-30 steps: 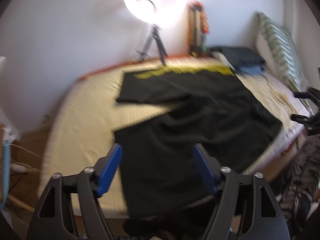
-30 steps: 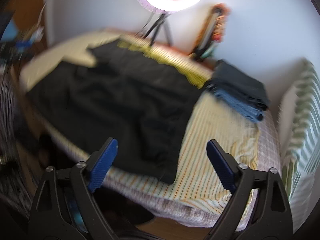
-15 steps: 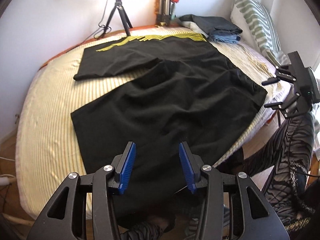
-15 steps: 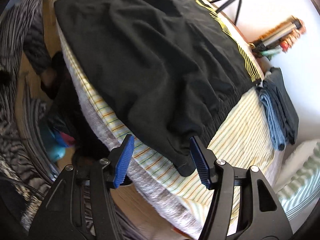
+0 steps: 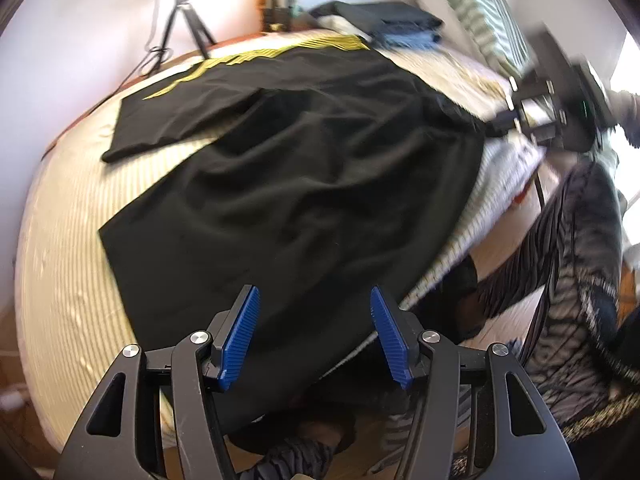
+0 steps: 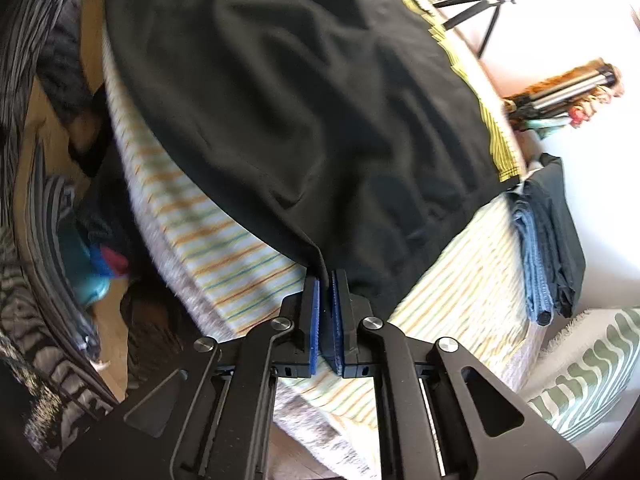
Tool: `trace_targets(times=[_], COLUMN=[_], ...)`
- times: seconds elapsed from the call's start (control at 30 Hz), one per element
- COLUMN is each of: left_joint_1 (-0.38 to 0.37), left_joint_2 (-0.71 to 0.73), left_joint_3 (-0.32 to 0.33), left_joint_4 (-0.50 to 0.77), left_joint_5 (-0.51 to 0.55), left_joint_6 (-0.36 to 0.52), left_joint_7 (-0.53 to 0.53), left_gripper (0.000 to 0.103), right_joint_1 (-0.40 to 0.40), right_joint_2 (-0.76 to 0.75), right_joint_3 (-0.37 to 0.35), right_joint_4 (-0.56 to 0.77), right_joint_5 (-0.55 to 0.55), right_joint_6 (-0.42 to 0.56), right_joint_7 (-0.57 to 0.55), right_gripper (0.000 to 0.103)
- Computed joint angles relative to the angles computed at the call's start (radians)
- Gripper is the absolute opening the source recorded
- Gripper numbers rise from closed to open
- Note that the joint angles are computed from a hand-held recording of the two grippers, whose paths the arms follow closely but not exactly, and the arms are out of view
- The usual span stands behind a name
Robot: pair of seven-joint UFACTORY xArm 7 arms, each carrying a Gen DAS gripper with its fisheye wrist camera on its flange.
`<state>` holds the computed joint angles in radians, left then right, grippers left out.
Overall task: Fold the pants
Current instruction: 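Grasp the hem of the black shorts with the right gripper while the left tool approaches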
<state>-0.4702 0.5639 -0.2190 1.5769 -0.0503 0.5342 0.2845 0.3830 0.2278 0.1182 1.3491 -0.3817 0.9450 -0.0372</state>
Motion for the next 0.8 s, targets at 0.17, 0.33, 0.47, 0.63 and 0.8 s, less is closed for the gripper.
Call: trace_targets(times=[0.17,0.33,0.47,0.63,0.8], left_joint_1=[-0.001,-0.051,-0.032,-0.024,-0.006], left_joint_2=[0.014,0.014,0.005,0.016,0.023], left_joint_3=[-0.013,0.047,0.03,0.028,0.012], left_joint_4=[0.008,-0.013,-0.032,-0.029,-0.019], left_joint_5=[-0.015,0.076,0.07,0.069,0.04], left_joint_6=[0.032,-0.001,-0.006,-0.005,-0.006], left_joint_7=[0.02,-0.038,-0.04,-0.053,-0.047], left_gripper=[0.057,0.057,0.057,0.057,0.057], right_joint_1=[-0.011,-0.021,-0.05,-0.068,-0.063], right_joint_2=[0.02,0.04,0.022,-0.027,-0.065], right_joint_3=[-0.021,-0.035,-0.014,0.018,0.028], right_joint_4=[0.071,0.122,0.103,0.007,-0.074], right_joint_5=[-0.011,-0.021,0.068,0.2,0.24], right_joint_6=[-0.012,-0.018,-0.048,-0.074,-0.055], right_joint_7=[0.047,0.077,0.017,-0.112,-0.211], right_gripper=[0.004,0.004,0.004,0.006,0.053])
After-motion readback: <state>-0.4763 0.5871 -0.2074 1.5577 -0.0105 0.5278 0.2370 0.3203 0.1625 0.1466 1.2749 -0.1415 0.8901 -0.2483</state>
